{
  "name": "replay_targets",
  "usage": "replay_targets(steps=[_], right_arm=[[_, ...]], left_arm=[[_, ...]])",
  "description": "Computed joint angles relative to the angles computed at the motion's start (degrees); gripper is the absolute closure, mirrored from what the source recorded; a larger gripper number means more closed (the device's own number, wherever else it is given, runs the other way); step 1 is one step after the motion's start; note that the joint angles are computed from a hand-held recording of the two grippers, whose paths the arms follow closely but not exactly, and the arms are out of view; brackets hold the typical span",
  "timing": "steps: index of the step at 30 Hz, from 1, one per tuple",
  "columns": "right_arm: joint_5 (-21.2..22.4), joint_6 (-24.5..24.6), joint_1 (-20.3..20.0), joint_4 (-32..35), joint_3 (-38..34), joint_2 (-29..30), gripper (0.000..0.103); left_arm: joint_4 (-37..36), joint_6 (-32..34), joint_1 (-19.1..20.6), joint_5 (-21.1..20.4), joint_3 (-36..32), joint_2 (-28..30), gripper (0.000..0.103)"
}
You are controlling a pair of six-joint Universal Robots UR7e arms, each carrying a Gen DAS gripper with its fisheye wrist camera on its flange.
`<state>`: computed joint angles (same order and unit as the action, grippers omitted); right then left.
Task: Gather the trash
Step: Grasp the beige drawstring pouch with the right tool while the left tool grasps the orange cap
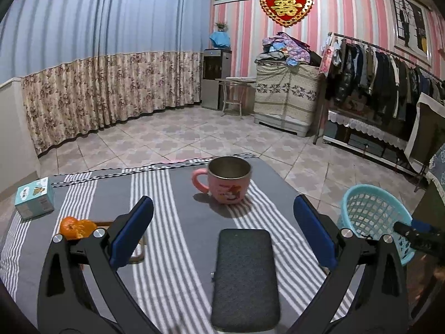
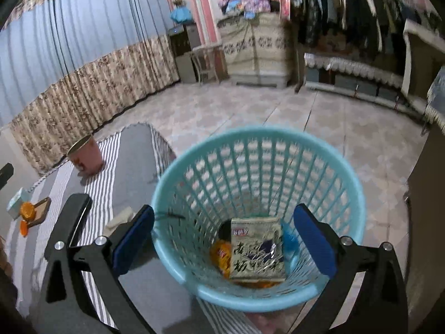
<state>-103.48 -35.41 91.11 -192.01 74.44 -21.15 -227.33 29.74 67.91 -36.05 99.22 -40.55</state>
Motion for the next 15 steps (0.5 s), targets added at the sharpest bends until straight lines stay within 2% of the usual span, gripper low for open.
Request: replay_targets(steps=[7, 15], right_arm=[[-2.8, -4.57, 2.34, -6.78, -1.01, 2.34, 0.005], [-4.73, -5.81, 4.26, -9.61, -1.8, 4.74, 0.005]], left_arm=[[-2.41, 2.92, 1.29, 1.44, 2.23, -2.17, 0.006], [-3.19, 3.39, 4.21, 1.94, 5.95, -5.69, 0.006]])
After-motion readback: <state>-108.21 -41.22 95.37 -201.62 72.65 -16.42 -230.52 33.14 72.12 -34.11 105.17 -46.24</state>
